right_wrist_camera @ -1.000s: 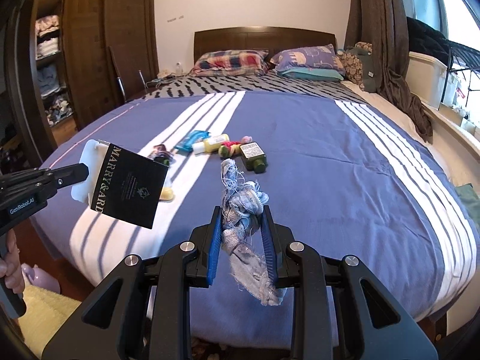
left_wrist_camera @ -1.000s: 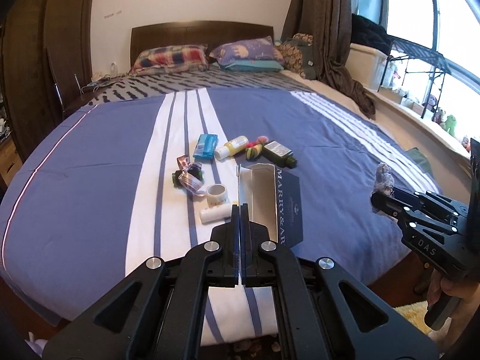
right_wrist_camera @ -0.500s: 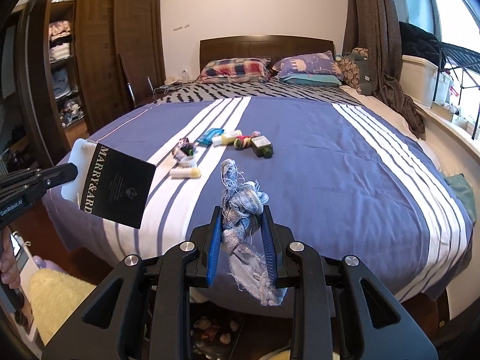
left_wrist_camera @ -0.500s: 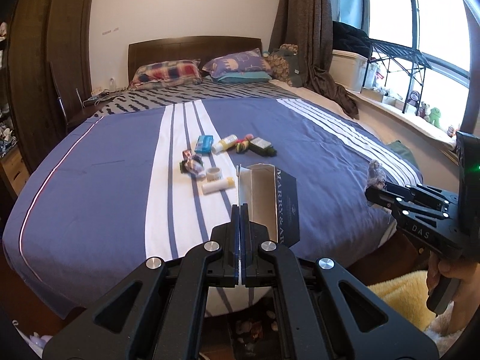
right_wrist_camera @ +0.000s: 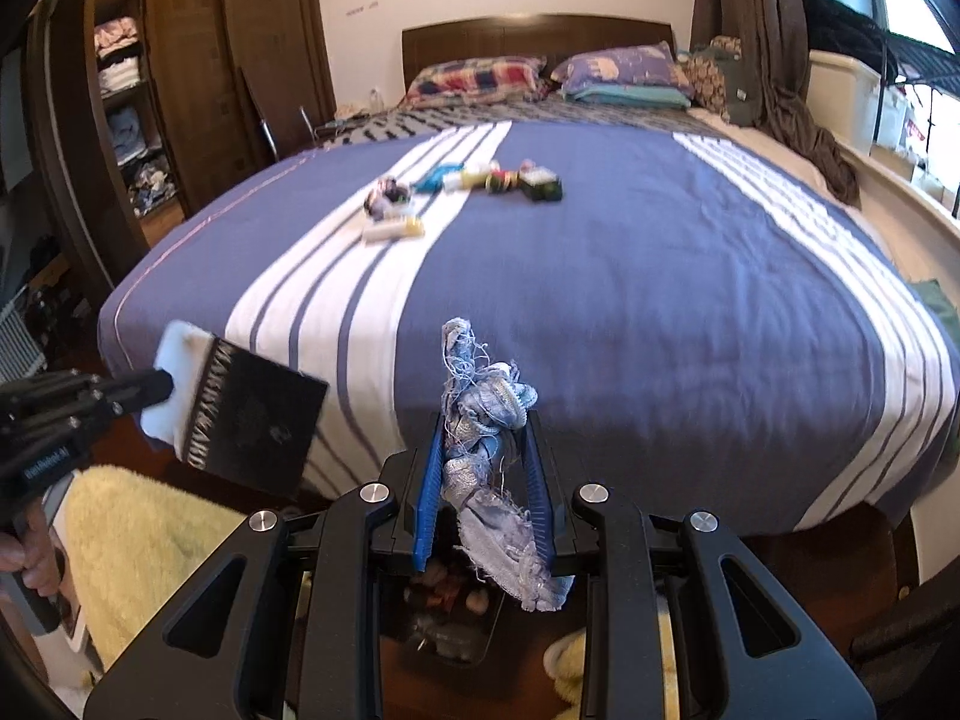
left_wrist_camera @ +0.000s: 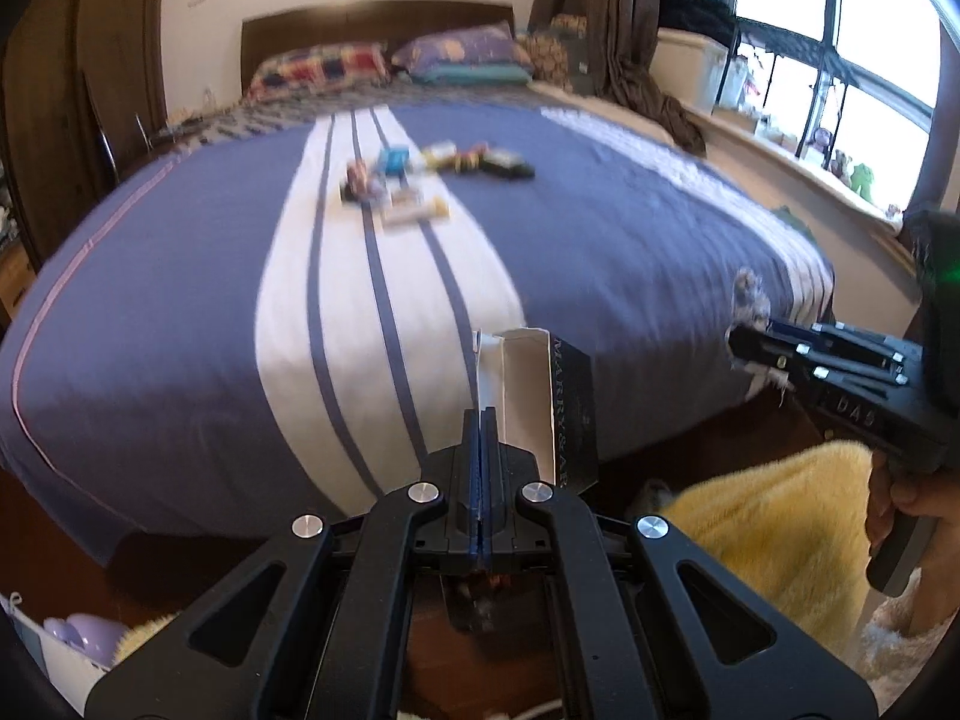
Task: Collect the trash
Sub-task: 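Carry the rag and the black box down to the black bin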
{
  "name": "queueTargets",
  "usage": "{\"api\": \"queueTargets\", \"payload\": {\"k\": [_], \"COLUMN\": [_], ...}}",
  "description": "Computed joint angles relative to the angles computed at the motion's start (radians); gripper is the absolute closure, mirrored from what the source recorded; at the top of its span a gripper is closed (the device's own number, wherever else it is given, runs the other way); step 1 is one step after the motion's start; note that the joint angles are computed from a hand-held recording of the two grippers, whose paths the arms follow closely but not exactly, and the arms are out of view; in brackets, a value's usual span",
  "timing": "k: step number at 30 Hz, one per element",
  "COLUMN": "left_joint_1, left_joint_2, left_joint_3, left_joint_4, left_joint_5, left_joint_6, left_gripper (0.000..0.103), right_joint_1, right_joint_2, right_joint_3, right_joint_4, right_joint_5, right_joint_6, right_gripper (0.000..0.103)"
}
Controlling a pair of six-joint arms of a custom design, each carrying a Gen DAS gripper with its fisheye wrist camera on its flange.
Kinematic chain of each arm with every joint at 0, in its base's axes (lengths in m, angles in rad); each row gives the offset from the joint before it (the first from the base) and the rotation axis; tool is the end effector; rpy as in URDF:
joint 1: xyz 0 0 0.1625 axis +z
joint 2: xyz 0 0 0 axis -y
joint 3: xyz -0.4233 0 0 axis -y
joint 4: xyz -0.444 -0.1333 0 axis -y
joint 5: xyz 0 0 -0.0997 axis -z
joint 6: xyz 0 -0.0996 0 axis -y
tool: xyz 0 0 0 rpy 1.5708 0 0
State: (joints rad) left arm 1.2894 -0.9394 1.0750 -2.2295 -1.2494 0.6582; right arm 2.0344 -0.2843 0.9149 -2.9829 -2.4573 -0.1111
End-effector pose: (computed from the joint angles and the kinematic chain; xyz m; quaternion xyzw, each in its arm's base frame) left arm -0.0704 -0.8367 0.4121 0.3948 0.8690 -0.2218 0.1996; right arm 0.4437 -0.7620 0.0450 0.0801 -0.8473 0.4083 0.3301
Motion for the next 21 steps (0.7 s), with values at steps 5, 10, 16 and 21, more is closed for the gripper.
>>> {"api": "queueTargets", "payload": {"k": [5,10,16,21], "left_joint_1": [0.024,0.048,0.083,0.103], "left_joint_2": [0.015,0.048,0.117,0.181], "left_joint_3": [0.026,0.023,-0.037,-0.088], "left_joint_4": [0.021,0.065,0.149,0.215], "left_joint_5": [0.045,0.076,0.100,0.133], "left_joint_6": [-0.018,-0.034,-0.086,-0.105], "left_gripper": [0.103,0.103,0.103,0.103], "right_joint_1": [-0.013,-0.034,-0.068,-0.101], "right_joint_2": [-0.002,0.003,0.030,0.047], "right_joint_3": [0.038,0.054,0.032,0.016], "right_joint_4": [0.048,0.125,0.250,0.330], "right_joint_5": [0.003,0.023,0.051,0.099], "right_joint_6": [0.060,0.130,0.211,0.275], "right_gripper": [0.077,0.077,0.077,0.077]}}
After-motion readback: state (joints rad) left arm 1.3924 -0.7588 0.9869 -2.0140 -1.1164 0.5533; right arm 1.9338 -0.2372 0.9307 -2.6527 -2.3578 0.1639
